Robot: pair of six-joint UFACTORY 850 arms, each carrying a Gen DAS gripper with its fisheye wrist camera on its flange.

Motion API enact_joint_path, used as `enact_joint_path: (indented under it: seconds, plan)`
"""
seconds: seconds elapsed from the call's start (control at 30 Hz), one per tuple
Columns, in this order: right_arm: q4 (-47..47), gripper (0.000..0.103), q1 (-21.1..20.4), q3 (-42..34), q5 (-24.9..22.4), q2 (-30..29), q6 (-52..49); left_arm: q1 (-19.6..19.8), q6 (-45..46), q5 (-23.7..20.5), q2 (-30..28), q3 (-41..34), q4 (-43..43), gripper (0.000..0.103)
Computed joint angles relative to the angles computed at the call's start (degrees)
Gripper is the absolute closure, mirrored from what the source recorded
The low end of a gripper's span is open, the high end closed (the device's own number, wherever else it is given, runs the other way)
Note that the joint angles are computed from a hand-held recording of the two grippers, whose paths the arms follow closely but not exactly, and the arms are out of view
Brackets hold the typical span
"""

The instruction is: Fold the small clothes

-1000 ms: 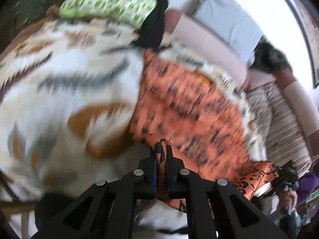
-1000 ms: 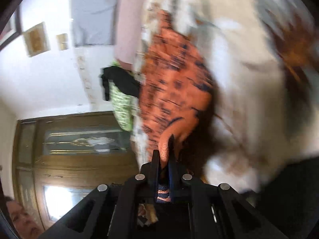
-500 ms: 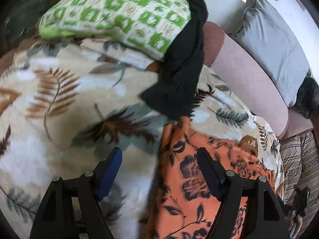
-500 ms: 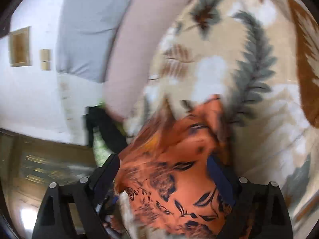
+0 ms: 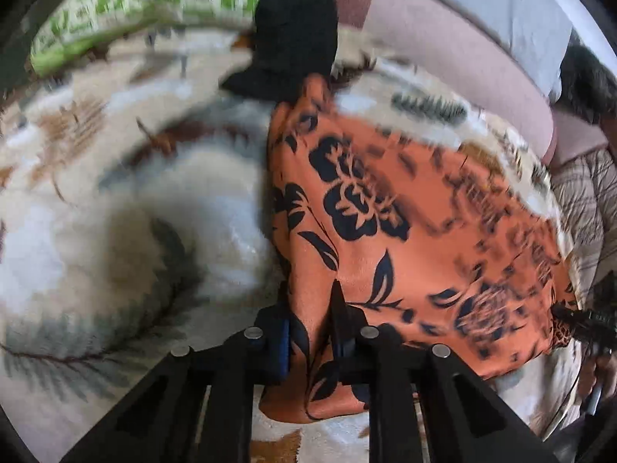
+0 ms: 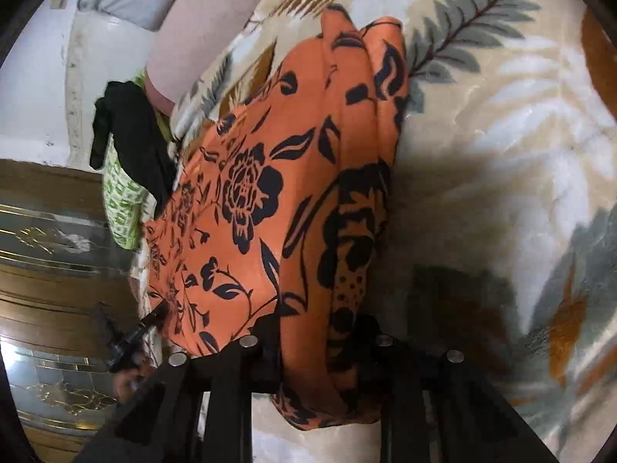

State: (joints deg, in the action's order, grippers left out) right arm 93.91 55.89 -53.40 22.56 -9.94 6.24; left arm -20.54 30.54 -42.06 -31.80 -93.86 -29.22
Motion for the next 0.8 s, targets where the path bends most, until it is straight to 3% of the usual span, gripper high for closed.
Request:
enact_joint_path:
  seconds: [0.2,0.3,0.33,0.37,0.4,0.43,0.47,0.53,0.57,0.63,0.67,0.8]
  plan:
    - [12.5,0.084,6.3,-6.5,11.3,2.5,-17.2,3.2,12.5,0.8,13.8,11.1,-11.1,0.09]
    - [13.1,0.084,13.0,-8.1,16.4,1.0,-12.9,6.0,15.4,0.7,20.4,20.8,-12.7,0.087]
    - [12.9,0.082,14.8,-8.0,16.8,-0.1,-9.7,6.7,16.2,1.1,21.3,23.9,-12.1,0.081]
    - [13.4,0.073,16.0,-8.1,16.2,-2.1,-7.1,6.9,15.6,1.2,21.1,26.1,-9.5,0.071]
    - [15.2,0.063,16.8,-8.0,13.7,-4.5,-6.3,6.9,13.3,1.8,20.2,27.8,-5.5,0.069]
    - [15.2,0.033,17.2,-7.3,11.3,-5.8,-3.6,7.1,12.3,1.8,19.2,28.4,-4.0,0.068]
    - [14.0,0.032,18.3,-6.5,11.4,-7.0,1.5,7.7,13.3,1.2,19.1,28.1,-4.8,0.066]
    - [13.0,0.032,20.3,-5.9,17.3,-5.9,4.5,8.3,13.9,2.3,19.7,27.1,-7.2,0.062]
    - [15.8,0.031,20.8,-6.4,20.0,-5.5,2.5,8.4,15.5,3.3,19.9,26.4,-9.5,0.051]
    - [19.2,0.029,21.5,-6.6,26.9,-3.7,-2.1,7.8,18.8,5.9,19.6,24.2,-13.0,0.041]
    - [19.6,0.029,20.9,-6.0,27.9,-2.7,-2.9,7.1,18.7,6.2,18.7,22.7,-12.4,0.041]
    - [19.0,0.029,15.5,-2.5,23.6,-0.2,-7.0,2.9,15.2,6.8,11.2,14.7,-6.3,0.041]
